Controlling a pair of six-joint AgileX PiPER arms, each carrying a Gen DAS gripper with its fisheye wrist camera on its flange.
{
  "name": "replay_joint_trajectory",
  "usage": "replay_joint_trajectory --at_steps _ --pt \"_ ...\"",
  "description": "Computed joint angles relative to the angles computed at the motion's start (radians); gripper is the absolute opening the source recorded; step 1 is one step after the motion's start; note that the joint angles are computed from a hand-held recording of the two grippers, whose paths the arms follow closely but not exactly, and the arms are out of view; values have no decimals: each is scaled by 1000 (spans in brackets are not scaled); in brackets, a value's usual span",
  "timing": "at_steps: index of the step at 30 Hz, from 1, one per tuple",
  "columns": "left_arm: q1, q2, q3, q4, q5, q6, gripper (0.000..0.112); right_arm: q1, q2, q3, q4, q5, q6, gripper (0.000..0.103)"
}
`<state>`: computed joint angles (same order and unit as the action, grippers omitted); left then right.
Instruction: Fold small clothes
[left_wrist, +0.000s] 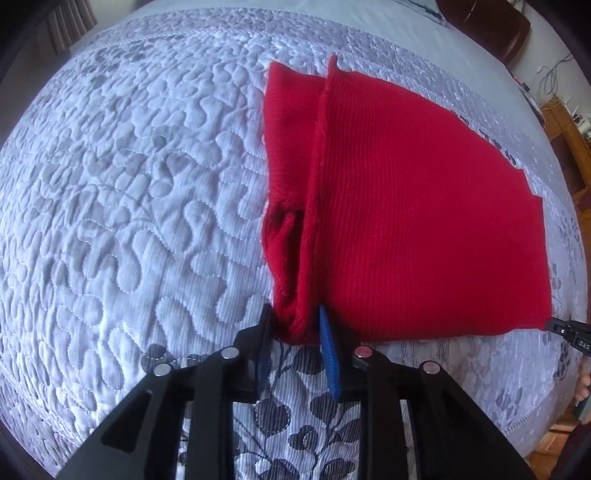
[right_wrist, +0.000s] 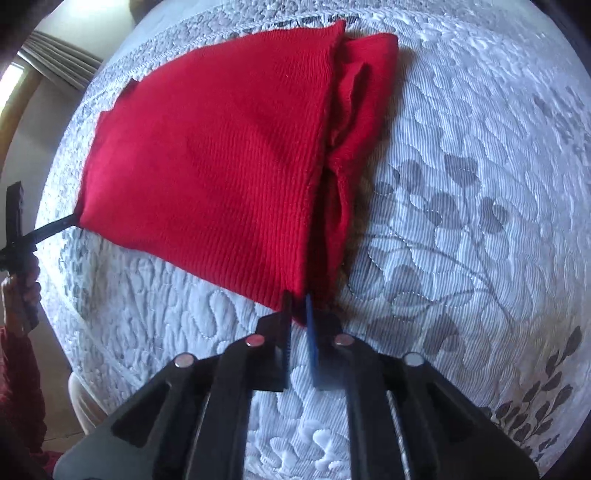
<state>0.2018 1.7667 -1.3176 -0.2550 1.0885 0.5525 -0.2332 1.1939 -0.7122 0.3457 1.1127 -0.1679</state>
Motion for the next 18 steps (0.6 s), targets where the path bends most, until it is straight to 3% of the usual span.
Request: replay_joint_trajectory --at_steps 2,3,6,11,14,18 --pt "18 0 -33 7 -8 -3 52 -55 -13 -20 26 36 -38 21" --pt "20 0 -46 20 -30 -7 55 -71 -17 -30 30 45 -47 25" --pt "20 54 -134 23 -7 -34 58 -124 -11 -75 29 59 -55 45" --pt "-6 188 -296 -13 82 -81 60 -146 104 -152 39 26 -47 46" --pt "-33 226 -327 -13 68 -101 60 -129 189 -180 62 -9 -46 48" --pt "-56 282 -367 -18 65 -131 61 -132 257 -186 86 -54 -41 59"
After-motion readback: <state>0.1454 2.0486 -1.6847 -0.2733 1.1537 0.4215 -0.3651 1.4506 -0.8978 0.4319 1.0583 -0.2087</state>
